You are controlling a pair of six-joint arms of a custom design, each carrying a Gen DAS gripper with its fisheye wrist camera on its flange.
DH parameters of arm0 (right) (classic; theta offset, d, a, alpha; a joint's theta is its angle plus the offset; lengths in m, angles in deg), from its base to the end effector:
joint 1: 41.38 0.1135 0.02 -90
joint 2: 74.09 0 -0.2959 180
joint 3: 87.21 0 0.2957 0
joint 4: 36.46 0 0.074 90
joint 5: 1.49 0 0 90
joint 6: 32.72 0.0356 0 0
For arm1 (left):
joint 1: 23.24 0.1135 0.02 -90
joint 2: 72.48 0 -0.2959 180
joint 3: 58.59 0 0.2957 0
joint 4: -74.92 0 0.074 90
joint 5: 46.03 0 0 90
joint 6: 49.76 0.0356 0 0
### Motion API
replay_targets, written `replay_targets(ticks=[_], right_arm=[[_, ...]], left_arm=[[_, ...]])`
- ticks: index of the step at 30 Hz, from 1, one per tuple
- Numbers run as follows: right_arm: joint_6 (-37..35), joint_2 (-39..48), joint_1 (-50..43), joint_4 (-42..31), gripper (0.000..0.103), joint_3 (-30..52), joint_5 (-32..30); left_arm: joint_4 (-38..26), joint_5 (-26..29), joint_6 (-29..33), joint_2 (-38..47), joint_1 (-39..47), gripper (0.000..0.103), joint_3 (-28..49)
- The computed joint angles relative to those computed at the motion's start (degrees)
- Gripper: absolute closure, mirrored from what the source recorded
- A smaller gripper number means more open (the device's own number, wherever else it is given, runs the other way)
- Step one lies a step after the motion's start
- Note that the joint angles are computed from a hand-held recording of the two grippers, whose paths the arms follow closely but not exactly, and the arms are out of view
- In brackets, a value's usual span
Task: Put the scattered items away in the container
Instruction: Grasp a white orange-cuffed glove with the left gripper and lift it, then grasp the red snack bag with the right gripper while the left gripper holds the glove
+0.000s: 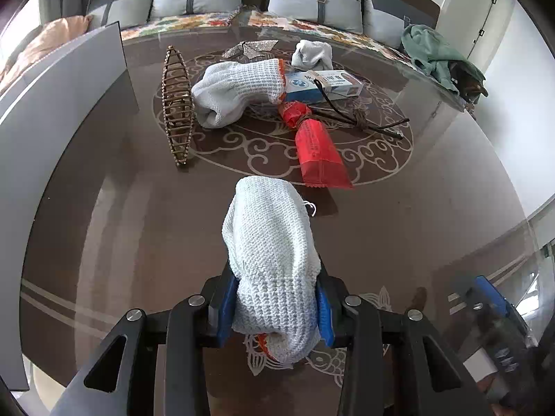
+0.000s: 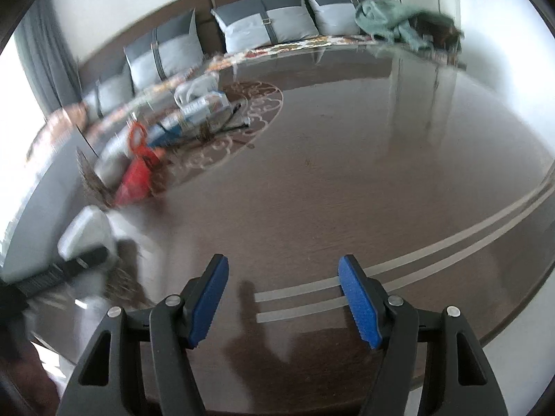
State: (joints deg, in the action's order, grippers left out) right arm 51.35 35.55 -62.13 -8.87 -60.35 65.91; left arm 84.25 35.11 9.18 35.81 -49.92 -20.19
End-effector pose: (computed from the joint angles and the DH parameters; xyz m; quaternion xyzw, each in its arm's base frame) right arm 0.2084 -0.0643 0.0111 0.0626 0.9355 0.1143 0.3286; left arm 0.2421 -0.1155 0.0217 -0.0565 0.9628 -0.0569 0.2579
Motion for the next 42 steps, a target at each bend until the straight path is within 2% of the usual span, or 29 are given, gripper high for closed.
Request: replay_targets(ticks=[4, 8, 11, 14, 18, 20, 21, 22, 23, 24, 28, 32, 37, 39, 42], right_arm=[[-1.3, -0.3, -1.5, -3.6, 0.035, 1.8, -4.9], [-5.3, -3.9, 5.4, -6.2, 0.035, 3.2, -5.5], [-7.9, -4.9, 12.9, -14.2, 0.035, 9.2, -7.0], [-7.7, -2.1, 20.2, -17.9, 0.035, 16.9, -6.7], [-5.0, 5.1, 26.2, -21.9, 0.036, 27.1, -1.9], [-4.3, 8.4, 27.9, -25.3, 0.039, 31.7, -0.4], [-4.4, 9.4, 28.4, -27.0, 0.041, 33.3, 0.1], [-4.5, 10.3, 29.2, -28.1, 0.057, 34.5, 1.4], [-4.8, 11.0, 29.9, -28.9, 0.081, 35.4, 3.0], [-5.1, 11.8, 30.6, -29.8, 0.080, 36.2, 4.7], [-6.5, 10.2, 30.1, -29.6, 0.081, 34.4, 7.3], [-10.0, 5.9, 23.8, -28.5, 0.081, 27.5, 4.2], [-19.2, -1.1, 12.5, -24.3, 0.081, 14.7, 0.4], [-20.4, -1.6, 8.8, -22.8, 0.081, 12.5, -2.0], [-18.4, 0.3, 5.0, -21.6, 0.074, 12.8, -5.5]], left_arm=[[2.4, 0.9, -0.5, 1.0, 1.0, 0.064, -0.8], [4.7, 0.1, -0.6, 1.5, 0.6, 0.063, -1.6], [5.7, 0.1, -1.1, 1.7, 0.6, 0.063, -1.9], [5.9, 0.6, -0.9, 1.6, 0.9, 0.063, -2.0], [6.1, 1.1, -0.7, 1.3, 1.2, 0.062, -2.4], [6.0, 1.0, -0.5, 1.3, 1.1, 0.061, -2.4], [6.0, 0.9, -0.5, 1.3, 1.0, 0.061, -2.4], [5.9, 0.7, -0.4, 1.3, 1.0, 0.061, -2.4], [5.9, 0.6, -0.4, 1.3, 0.9, 0.061, -2.3], [6.0, 0.4, -0.3, 1.4, 0.7, 0.061, -2.3], [5.7, 0.5, 0.0, 1.5, 0.6, 0.060, -2.1], [7.2, 3.0, 0.2, 1.3, 0.8, 0.061, -2.9], [7.1, 3.0, 1.1, 2.7, -4.0, 0.060, -0.6], [5.0, 3.4, 1.1, 3.1, -5.4, 0.059, 1.7], [1.7, 3.7, 0.5, 2.6, -5.8, 0.050, 3.6]])
